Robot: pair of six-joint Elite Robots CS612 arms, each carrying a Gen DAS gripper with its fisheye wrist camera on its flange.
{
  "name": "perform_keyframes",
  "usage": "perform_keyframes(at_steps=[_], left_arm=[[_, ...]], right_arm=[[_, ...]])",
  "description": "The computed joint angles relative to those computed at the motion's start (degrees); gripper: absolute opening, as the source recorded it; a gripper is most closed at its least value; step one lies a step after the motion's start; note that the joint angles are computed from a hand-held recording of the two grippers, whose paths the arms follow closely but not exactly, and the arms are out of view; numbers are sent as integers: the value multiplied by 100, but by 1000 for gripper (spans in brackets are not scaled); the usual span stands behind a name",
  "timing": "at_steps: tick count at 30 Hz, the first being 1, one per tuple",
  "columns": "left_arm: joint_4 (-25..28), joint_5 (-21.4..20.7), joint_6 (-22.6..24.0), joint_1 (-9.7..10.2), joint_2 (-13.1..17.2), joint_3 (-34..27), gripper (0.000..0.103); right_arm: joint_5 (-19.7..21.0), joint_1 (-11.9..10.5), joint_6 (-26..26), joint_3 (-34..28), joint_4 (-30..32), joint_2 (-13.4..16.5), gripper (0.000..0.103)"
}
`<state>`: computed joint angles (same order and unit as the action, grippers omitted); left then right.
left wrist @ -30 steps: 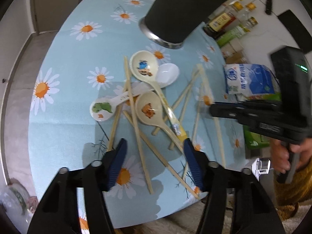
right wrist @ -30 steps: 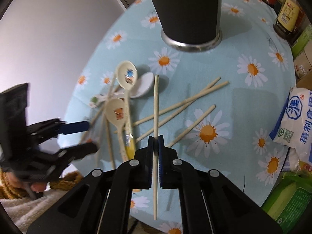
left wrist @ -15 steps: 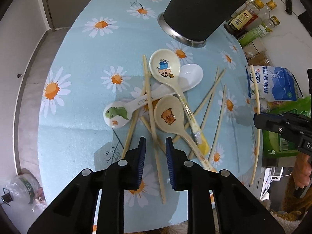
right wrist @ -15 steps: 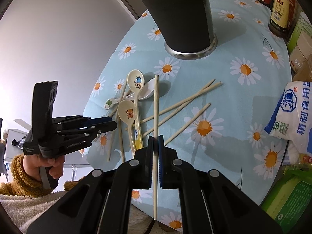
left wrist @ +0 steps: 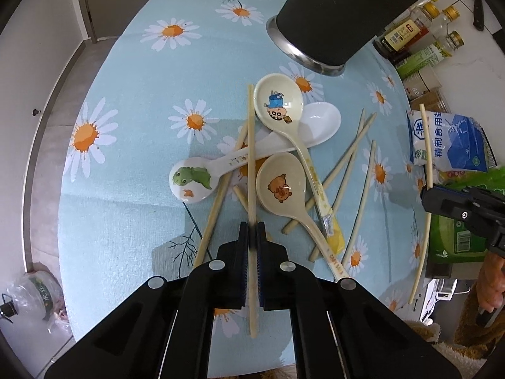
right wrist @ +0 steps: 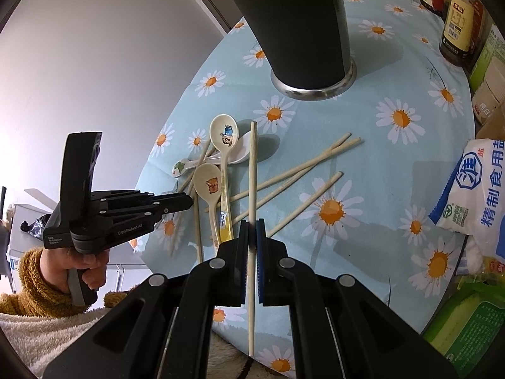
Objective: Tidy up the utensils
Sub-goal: 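Lift the chopstick with the right gripper and carry it over the black holder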
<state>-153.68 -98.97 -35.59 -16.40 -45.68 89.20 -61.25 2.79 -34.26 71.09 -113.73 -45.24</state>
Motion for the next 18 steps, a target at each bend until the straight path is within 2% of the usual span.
perform_keyframes(at_steps=[4, 12, 18], left_arm=[[-139, -23, -66, 29, -42, 76, 4], [-751, -100, -107, 99, -119, 237, 3], [-1413, -209, -8, 169, -150, 272, 3]], right_arm=[[35, 15, 34, -9, -55, 18, 6], [166, 56, 305, -33, -205, 58, 6], [266, 90, 558, 37, -507, 38, 6]])
